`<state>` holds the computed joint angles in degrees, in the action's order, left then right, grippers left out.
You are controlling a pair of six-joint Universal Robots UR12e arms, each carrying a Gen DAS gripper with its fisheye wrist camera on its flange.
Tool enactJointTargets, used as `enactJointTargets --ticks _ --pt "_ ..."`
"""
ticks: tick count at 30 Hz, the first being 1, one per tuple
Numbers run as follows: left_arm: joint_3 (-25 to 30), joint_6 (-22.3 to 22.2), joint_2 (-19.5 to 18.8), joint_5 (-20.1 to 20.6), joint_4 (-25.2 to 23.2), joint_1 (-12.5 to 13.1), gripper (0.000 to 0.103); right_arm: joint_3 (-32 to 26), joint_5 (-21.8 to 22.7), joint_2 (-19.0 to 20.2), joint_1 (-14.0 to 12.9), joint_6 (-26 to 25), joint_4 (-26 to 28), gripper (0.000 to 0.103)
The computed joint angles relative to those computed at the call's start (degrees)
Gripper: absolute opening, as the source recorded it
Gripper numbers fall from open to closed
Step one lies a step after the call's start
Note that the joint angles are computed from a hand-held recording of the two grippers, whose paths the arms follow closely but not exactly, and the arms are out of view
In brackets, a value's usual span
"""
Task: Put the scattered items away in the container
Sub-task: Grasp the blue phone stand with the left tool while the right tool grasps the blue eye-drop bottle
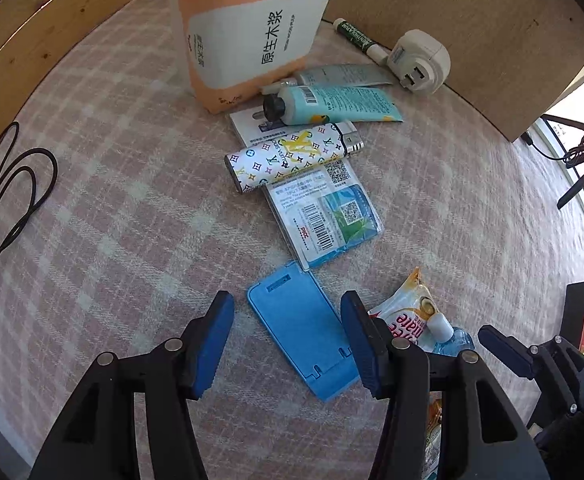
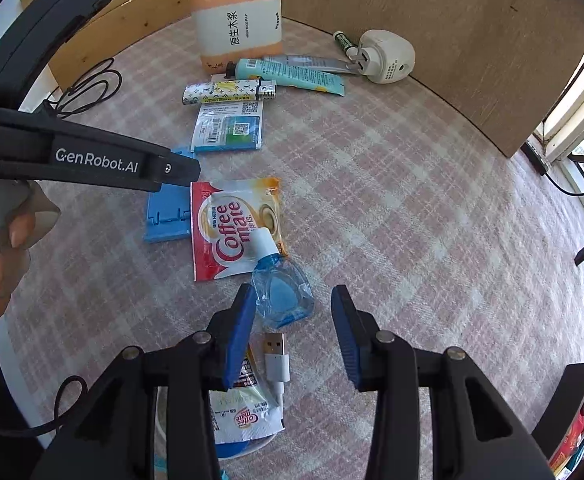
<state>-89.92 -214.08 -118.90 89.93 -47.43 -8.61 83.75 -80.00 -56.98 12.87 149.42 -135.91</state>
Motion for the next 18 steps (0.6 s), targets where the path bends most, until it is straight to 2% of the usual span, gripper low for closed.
enactJointTargets --ticks 4,6,12,18 --pt "2.18 1.48 -1.18 5.07 -3.29 -1.61 0.051 -0.41 -0.41 0.44 0.25 -0.76 -0.31 0.039" --pt "2.27 2.06 -1.31 6.72 -3.22 -2.16 0.045 -0.64 -0.42 0.61 0.26 -0.87 0.05 0.039" --pt "0.78 3.43 -0.48 7.02 -1.64 -2.5 0.036 -0.66 0.57 0.73 -0.21 -1.0 1.4 0.032" --pt "-2.16 3.15 1.45 5.44 0.01 -1.92 0.035 -0.34 2.05 0.38 -1.03 1.89 1.3 0.032"
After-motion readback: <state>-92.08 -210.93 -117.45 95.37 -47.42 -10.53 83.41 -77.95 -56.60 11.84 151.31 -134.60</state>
